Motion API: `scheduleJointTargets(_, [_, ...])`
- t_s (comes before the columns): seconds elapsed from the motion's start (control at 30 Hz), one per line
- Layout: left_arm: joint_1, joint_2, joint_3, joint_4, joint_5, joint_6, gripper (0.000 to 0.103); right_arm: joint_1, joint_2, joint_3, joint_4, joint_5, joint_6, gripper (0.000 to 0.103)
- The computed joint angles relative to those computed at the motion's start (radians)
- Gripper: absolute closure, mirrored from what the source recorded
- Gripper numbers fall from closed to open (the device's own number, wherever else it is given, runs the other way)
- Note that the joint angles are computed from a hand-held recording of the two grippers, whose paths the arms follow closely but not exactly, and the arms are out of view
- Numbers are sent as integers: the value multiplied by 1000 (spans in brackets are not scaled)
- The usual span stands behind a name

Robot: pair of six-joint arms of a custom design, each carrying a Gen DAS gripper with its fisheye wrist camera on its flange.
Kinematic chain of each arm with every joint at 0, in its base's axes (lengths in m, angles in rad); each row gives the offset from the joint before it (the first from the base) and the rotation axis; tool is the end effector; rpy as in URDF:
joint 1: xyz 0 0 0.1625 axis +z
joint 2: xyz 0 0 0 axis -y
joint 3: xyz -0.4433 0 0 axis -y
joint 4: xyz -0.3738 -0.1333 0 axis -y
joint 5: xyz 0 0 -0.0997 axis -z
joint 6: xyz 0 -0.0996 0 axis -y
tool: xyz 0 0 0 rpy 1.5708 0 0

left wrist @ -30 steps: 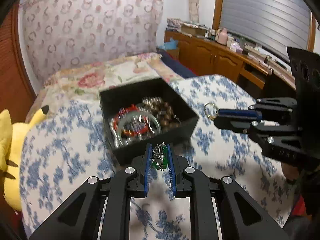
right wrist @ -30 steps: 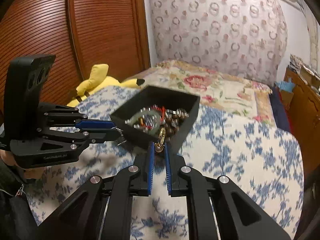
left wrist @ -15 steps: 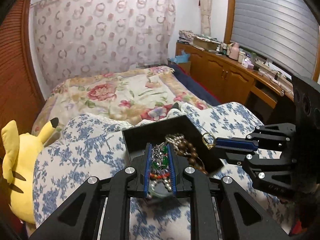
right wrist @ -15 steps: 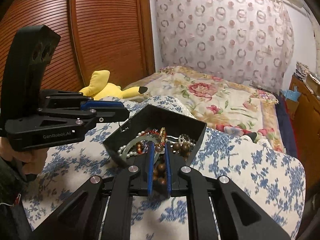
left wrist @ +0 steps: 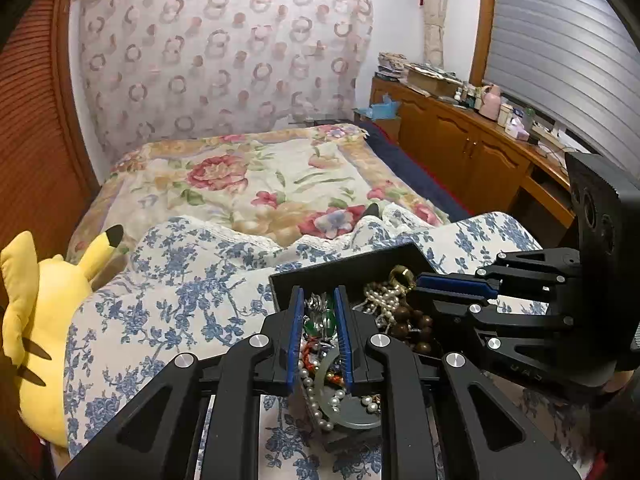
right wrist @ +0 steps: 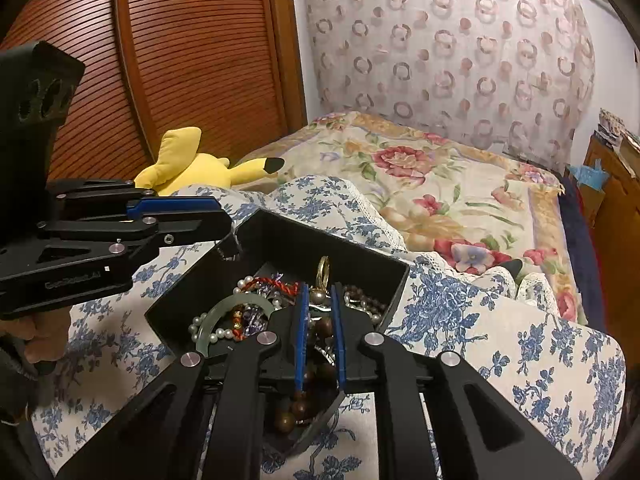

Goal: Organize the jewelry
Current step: 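Open both tools to drop the ring and pendant into the box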

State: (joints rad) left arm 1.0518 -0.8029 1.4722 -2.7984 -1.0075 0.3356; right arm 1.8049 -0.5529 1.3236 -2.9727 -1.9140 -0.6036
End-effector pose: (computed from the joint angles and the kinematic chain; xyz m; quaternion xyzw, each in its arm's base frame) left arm -0.2003 -0.7266 0.2309 0.3130 0.8721 -0.2880 0.2418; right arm 0.2783 -0.7368 0.1180 0.3325 -0.8772 0.2708 0.2157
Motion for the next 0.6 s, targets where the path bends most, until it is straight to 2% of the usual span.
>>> scheduleJointTargets(0.1, [0,-5,5,-11,4,-1,88,1,1,-7,11,-2,7,88])
scheduleJointTargets(0.17, [-3,-10,14,-23,12,-2,83,5,-2,2,-7,-5,2,77])
scheduleJointTargets(0.33, [-17,-33,60,-77,35,11,58,13,-29,60,-71,-22,8,77])
scheduleJointTargets(0.37, [-21,-42,77,-94,43,13,54,16,-36,78,-92,-27,11,74])
scheduleJointTargets(0.4, [-27,-50,96,-112,55,14,41,19,-47,102,-123,-31,16,72])
scheduleJointTargets(0.47, [-36,-65,131,-153,76,20,30,24,-61,142,-177,-41,27,62])
scheduleJointTargets(0.6, [-58,-113,224,-233,111,13,16,40,-96,244,-322,-79,45,51])
